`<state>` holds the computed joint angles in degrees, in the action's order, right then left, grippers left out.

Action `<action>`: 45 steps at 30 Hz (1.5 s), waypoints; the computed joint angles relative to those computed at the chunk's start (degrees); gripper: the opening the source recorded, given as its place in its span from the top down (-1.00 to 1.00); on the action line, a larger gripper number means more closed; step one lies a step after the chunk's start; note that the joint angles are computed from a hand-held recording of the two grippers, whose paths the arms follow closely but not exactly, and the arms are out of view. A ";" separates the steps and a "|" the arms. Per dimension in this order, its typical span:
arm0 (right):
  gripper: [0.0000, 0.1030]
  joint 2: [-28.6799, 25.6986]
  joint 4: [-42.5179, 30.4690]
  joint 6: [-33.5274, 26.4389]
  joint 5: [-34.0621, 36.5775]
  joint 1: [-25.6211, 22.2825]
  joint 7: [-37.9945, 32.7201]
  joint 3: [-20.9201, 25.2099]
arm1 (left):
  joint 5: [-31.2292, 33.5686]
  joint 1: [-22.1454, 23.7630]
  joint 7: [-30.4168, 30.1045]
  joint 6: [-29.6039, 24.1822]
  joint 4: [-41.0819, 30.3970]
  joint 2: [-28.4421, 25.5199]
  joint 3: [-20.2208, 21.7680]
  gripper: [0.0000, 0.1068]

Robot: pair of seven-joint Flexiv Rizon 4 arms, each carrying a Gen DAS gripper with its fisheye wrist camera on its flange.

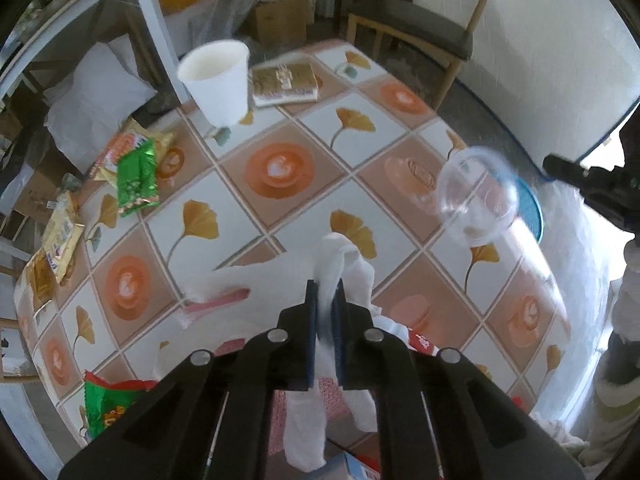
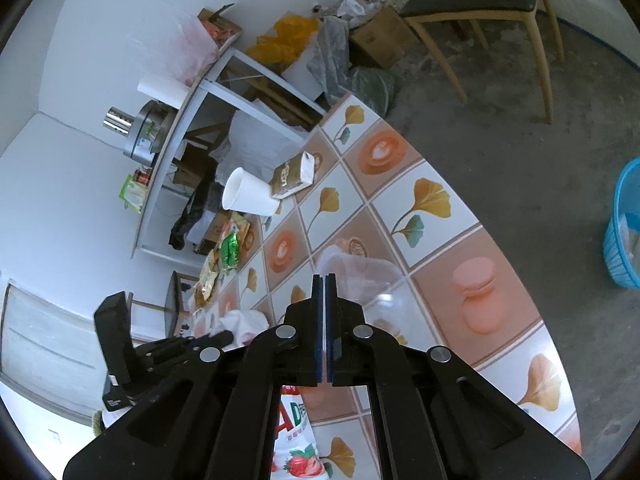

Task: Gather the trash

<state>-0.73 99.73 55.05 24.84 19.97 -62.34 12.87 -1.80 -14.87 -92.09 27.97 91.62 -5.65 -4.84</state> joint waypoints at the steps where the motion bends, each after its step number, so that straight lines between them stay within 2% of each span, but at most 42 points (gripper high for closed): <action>1: 1.00 0.01 -0.02 -0.05 -0.09 0.02 -0.01 0.01 | -0.09 0.01 -0.21 0.99 0.46 0.72 0.17 0.89; 8: 0.99 -0.73 -0.23 -0.81 -2.03 0.09 1.30 -0.14 | -1.50 0.52 -1.66 6.81 3.32 4.54 0.50 0.90; 10: 0.92 -1.30 -1.18 -2.18 -2.11 0.08 0.85 -0.16 | -2.38 0.72 -2.34 8.96 4.26 5.62 0.54 0.90; 12: 0.71 -2.02 -1.97 -3.11 -4.92 0.41 1.57 -0.11 | -3.27 0.88 -2.99 10.95 5.11 6.58 0.52 0.90; 14: 0.12 -3.13 -2.94 -3.67 -8.98 1.00 3.00 -0.11 | -4.37 0.98 -3.79 13.30 6.01 7.67 0.54 0.90; 19: -0.20 -7.78 -7.08 -6.64 -18.41 2.31 6.03 -0.67 | -8.42 0.68 -4.44 20.23 8.50 10.39 0.47 0.90; 26: -0.18 -15.09 -16.45 -19.69 -24.61 3.95 5.21 -0.69 | -11.84 -0.51 -3.49 25.74 10.38 12.97 -0.13 0.90; 30: 0.09 -16.21 -18.11 -25.75 -27.82 5.14 4.42 -0.92 | -13.08 -1.31 -3.47 27.87 12.31 14.14 -0.25 0.90; 37: 0.82 -11.72 -13.50 -26.64 -29.49 4.65 3.22 -0.71 | -16.66 -2.61 -2.86 31.34 15.93 15.90 0.18 0.90; 45: 0.83 -6.74 -6.66 -22.79 -28.96 3.26 3.20 -0.28 | -20.01 -4.17 -2.40 34.20 18.22 16.49 -0.02 0.90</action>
